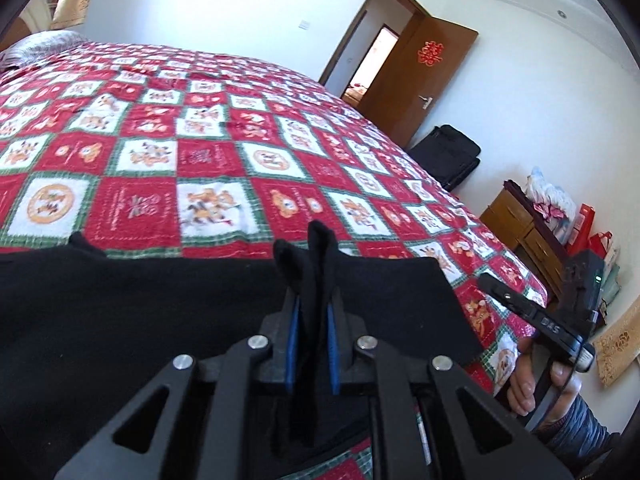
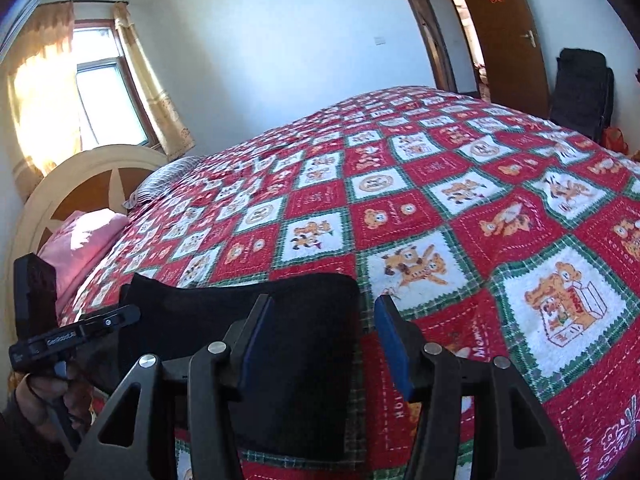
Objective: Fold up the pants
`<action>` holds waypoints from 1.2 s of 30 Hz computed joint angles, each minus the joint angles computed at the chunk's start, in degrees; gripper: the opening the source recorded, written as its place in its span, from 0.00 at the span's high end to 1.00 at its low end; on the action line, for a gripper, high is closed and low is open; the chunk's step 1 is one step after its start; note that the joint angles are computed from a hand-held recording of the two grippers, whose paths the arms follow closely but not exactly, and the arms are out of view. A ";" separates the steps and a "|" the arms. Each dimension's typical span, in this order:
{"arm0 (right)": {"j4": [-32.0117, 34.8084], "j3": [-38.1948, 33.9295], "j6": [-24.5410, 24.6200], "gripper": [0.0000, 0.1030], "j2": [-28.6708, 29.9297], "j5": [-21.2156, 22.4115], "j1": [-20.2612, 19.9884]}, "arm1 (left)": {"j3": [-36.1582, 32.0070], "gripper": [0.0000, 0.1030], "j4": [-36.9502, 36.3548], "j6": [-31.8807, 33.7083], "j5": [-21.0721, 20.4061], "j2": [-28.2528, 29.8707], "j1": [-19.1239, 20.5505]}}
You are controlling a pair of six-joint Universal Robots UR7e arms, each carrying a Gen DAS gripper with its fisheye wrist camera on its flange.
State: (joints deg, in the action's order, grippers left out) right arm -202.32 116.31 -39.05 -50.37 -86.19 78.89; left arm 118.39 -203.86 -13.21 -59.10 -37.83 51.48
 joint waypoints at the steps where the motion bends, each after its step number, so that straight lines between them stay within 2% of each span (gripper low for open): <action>1: -0.03 0.38 -1.01 0.48 -0.07 0.62 0.09 | -0.03 0.87 0.22 -0.31 0.27 0.07 0.26; 4: 2.25 1.44 -5.20 0.48 -0.47 1.53 0.62 | 0.00 0.87 0.46 -1.07 0.33 0.22 1.31; 7: 7.06 1.98 -10.10 0.48 -0.67 -0.07 1.63 | 0.20 0.87 0.72 -1.68 0.66 0.44 2.04; 9: 10.96 1.01 -11.85 0.48 0.15 -4.00 2.66 | 0.28 0.87 0.29 -1.56 0.62 0.77 2.49; 10: 13.57 -0.51 -11.80 0.47 1.60 -8.77 3.57 | 0.28 0.87 0.18 -1.47 0.37 0.96 2.79; 11: 13.79 -1.22 -12.19 0.47 2.85 -11.14 3.72 | 0.23 0.84 0.25 -1.52 0.37 1.10 2.99; 13: 10.65 -0.35 -14.26 0.47 3.27 -11.38 4.12 | 0.49 0.82 -0.97 -0.97 0.65 1.42 2.93; 15: 11.08 0.36 -14.19 0.47 2.02 -8.79 3.99 | 0.64 0.79 -1.45 0.54 2.30 1.74 2.30; 17: 8.04 0.53 -12.73 0.47 1.92 -6.39 3.87 | 0.61 0.69 -2.04 2.13 4.49 2.32 1.47; 20: 3.81 -1.83 -11.54 0.47 4.15 -8.84 5.13 | 0.04 0.61 -1.77 4.42 7.54 3.24 0.46; 23: 9.13 -6.35 -6.94 0.47 5.55 -10.84 5.44 | -0.44 0.61 -1.16 5.84 9.50 3.86 -0.02; 26: 12.51 -9.88 -4.70 0.47 7.40 -13.66 5.56 | -0.81 0.59 -1.33 6.97 10.18 4.31 -0.08; 31: 11.68 -10.87 -5.61 0.47 8.50 -15.81 6.15 | -0.94 0.54 -2.32 7.82 10.06 4.81 -0.16; 36: 4.62 -5.61 -8.62 0.47 6.79 -16.69 6.51 | -0.89 0.51 -3.20 8.47 9.33 4.97 0.02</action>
